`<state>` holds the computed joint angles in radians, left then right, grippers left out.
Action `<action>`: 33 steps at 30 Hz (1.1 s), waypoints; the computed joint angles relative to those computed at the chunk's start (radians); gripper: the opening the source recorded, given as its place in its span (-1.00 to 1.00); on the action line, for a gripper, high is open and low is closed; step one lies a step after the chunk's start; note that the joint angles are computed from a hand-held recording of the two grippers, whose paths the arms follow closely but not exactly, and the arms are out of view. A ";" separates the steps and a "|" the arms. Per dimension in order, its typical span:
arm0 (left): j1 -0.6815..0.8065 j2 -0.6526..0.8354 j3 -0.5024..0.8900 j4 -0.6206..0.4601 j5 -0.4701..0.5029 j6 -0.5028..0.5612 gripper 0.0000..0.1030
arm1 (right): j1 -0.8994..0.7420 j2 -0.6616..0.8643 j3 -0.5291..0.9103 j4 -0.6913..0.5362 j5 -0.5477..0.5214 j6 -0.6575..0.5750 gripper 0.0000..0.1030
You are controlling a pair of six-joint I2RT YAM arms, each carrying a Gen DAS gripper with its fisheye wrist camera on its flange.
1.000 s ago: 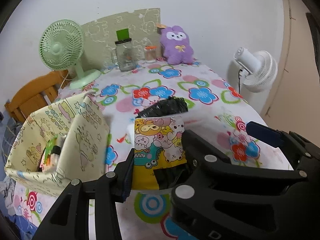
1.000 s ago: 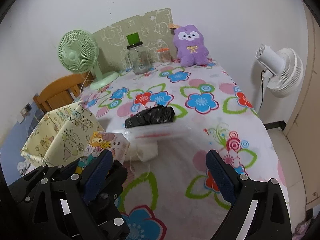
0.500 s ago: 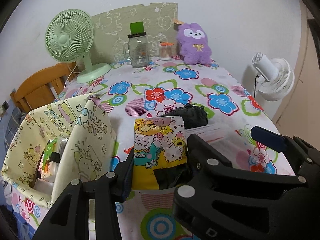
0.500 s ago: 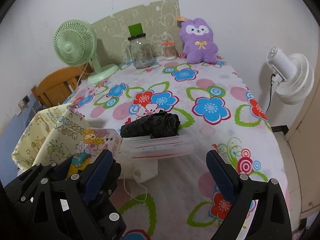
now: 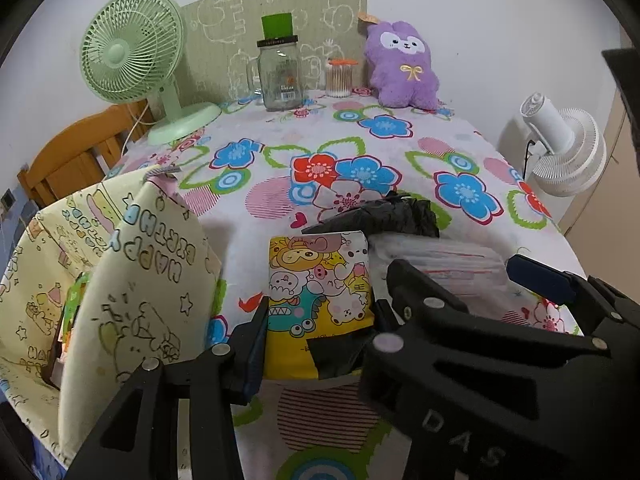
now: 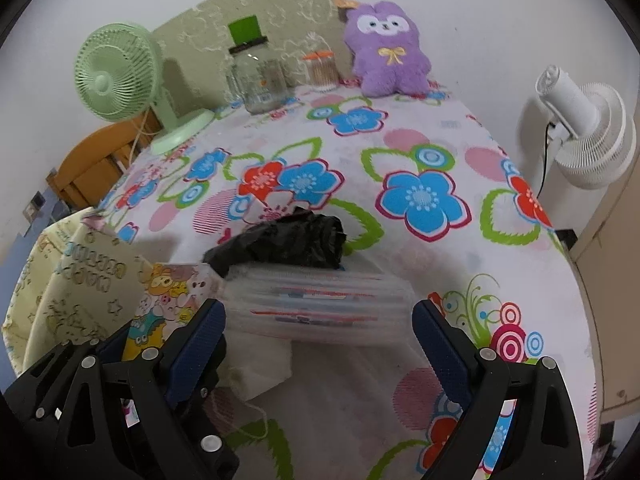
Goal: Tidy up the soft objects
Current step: 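Grasp the clear plastic tube pack with the right tool while the left tool holds the yellow pack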
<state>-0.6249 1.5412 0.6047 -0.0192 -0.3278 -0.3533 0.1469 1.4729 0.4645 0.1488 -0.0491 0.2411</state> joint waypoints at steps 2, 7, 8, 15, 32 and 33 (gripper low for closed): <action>0.005 0.011 0.004 0.003 0.005 0.001 -0.02 | -0.007 0.025 0.011 0.001 -0.009 0.001 0.87; 0.016 0.038 0.010 0.013 0.017 0.006 -0.02 | -0.015 0.091 0.041 0.005 -0.036 0.005 0.87; 0.017 0.042 0.012 0.014 0.019 0.008 -0.02 | -0.019 0.101 0.044 0.006 -0.045 0.007 0.87; 0.017 0.045 0.006 0.026 0.016 0.018 -0.02 | -0.005 0.110 0.050 -0.003 -0.006 0.008 0.55; -0.010 0.000 -0.028 0.023 -0.005 0.018 -0.02 | 0.014 -0.080 -0.020 -0.125 0.024 -0.008 0.18; -0.016 -0.003 -0.031 0.021 -0.010 0.016 -0.02 | 0.016 -0.091 -0.026 -0.130 0.022 -0.007 0.12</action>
<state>-0.6406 1.5379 0.5734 0.0016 -0.3378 -0.3375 0.1624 1.3815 0.4385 0.0192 -0.0276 0.2345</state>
